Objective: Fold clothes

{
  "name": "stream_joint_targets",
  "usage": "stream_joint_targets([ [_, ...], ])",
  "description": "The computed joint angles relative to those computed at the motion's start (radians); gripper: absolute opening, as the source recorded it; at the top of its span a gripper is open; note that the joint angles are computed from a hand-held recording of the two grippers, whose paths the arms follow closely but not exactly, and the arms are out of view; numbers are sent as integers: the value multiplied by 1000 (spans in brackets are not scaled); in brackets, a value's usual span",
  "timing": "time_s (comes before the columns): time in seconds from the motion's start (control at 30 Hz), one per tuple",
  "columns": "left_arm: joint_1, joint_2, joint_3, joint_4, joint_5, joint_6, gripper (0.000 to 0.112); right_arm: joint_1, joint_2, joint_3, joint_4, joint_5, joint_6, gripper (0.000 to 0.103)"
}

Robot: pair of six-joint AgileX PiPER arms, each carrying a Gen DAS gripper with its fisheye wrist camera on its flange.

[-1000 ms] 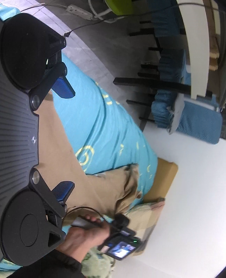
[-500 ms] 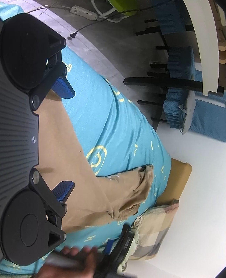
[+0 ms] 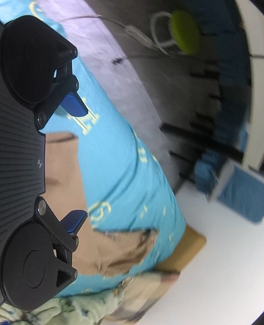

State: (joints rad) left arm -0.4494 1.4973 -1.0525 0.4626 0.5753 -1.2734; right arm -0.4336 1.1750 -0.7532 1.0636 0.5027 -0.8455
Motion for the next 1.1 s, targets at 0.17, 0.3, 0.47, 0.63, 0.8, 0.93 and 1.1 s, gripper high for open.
stream_joint_targets([
  [0.17, 33, 102, -70, -100, 68, 60, 85, -104, 11, 24, 56, 64, 31, 90],
  [0.3, 15, 176, -127, -82, 99, 67, 73, -106, 44, 21, 63, 78, 27, 90],
  [0.47, -80, 210, -179, 72, 197, -16, 17, -108, 88, 9, 68, 122, -4, 90],
  [0.63, -281, 164, -177, 411, 375, -154, 10, -148, 109, 0, 125, 165, -24, 90],
  [0.8, -551, 40, -111, 696, 516, -220, 10, -207, 118, -4, 162, 221, -34, 90],
  [0.93, -722, -27, -99, 691, 490, -140, 10, -224, 119, -7, 170, 244, -37, 90],
  [1.1, -771, 15, -153, 410, 327, 137, 10, -212, 105, -9, 159, 239, -45, 90],
])
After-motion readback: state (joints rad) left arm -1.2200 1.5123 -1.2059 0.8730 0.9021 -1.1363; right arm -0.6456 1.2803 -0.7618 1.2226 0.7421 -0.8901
